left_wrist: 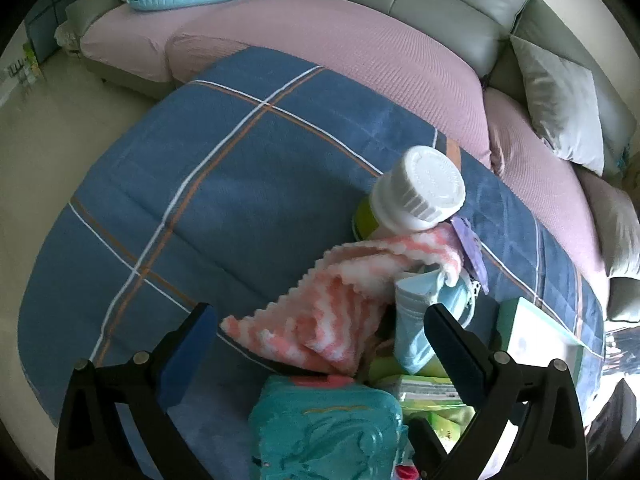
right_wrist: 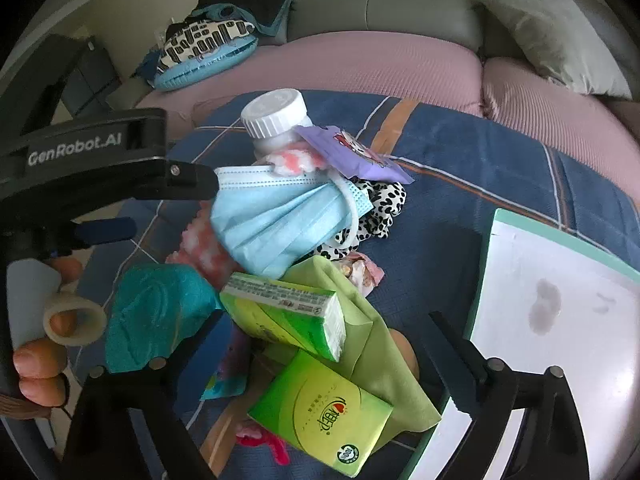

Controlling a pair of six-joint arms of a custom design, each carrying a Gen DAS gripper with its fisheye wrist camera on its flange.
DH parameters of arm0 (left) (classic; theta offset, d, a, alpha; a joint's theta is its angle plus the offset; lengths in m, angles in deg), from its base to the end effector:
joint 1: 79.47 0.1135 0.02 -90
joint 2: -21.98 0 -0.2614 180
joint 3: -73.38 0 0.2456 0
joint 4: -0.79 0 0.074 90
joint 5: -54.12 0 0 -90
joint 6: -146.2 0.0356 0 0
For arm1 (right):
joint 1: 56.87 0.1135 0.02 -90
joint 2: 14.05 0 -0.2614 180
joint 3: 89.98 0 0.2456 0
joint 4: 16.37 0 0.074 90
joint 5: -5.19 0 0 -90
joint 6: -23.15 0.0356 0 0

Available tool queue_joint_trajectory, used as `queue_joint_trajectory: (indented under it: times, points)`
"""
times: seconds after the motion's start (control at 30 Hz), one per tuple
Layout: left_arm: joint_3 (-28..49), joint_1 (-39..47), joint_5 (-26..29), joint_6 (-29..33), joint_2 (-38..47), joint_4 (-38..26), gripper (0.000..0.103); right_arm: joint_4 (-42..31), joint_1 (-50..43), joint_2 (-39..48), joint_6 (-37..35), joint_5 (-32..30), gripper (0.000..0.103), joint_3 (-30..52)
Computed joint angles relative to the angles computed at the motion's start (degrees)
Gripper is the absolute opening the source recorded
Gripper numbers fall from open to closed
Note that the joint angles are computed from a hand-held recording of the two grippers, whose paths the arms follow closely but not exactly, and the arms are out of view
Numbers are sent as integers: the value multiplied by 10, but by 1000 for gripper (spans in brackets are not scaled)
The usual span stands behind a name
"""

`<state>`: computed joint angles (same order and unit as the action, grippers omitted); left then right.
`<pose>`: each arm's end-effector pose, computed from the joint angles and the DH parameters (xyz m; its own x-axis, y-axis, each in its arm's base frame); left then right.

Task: Organize soft objects
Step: 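Lower the left tool onto the blue face mask and close on it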

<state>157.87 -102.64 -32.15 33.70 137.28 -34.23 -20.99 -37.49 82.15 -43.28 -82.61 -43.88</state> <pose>0.3553 -0.1546 0.1241 -0.9345 -0.0154 -0.3556 0.0644 0.9752 -0.2115 0.2543 0.0880 0.0955 -0.8301 0.1316 -0.5419 0.0232 0.9791 0.2022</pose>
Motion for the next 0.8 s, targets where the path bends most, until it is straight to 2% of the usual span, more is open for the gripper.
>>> queue_joint_trajectory:
  times: [0.2, 0.23, 0.33, 0.4, 0.6, 0.67, 0.8]
  points:
    - [10, -12, -1, 4, 7, -3, 101, 7, -4, 0, -10, -5, 95, -2]
    - [10, -13, 1, 4, 7, -1, 99, 8, -3, 1, -9, -5, 95, -1]
    - [18, -20, 16, 5, 12, -4, 82, 12, -3, 5, -8, -7, 94, 0]
    - [24, -24, 28, 10, 17, -5, 77, 13, -4, 3, -6, -7, 94, -2]
    - [30, -40, 40, 24, 20, 5, 51, 22, -16, -1, -4, -21, 94, -8]
    - [32, -40, 50, 27, 25, 8, 37, 26, -21, -5, -3, -27, 94, -11]
    - [31, -40, 57, 33, 29, 10, 23, 31, -27, -6, -1, -35, 94, -13]
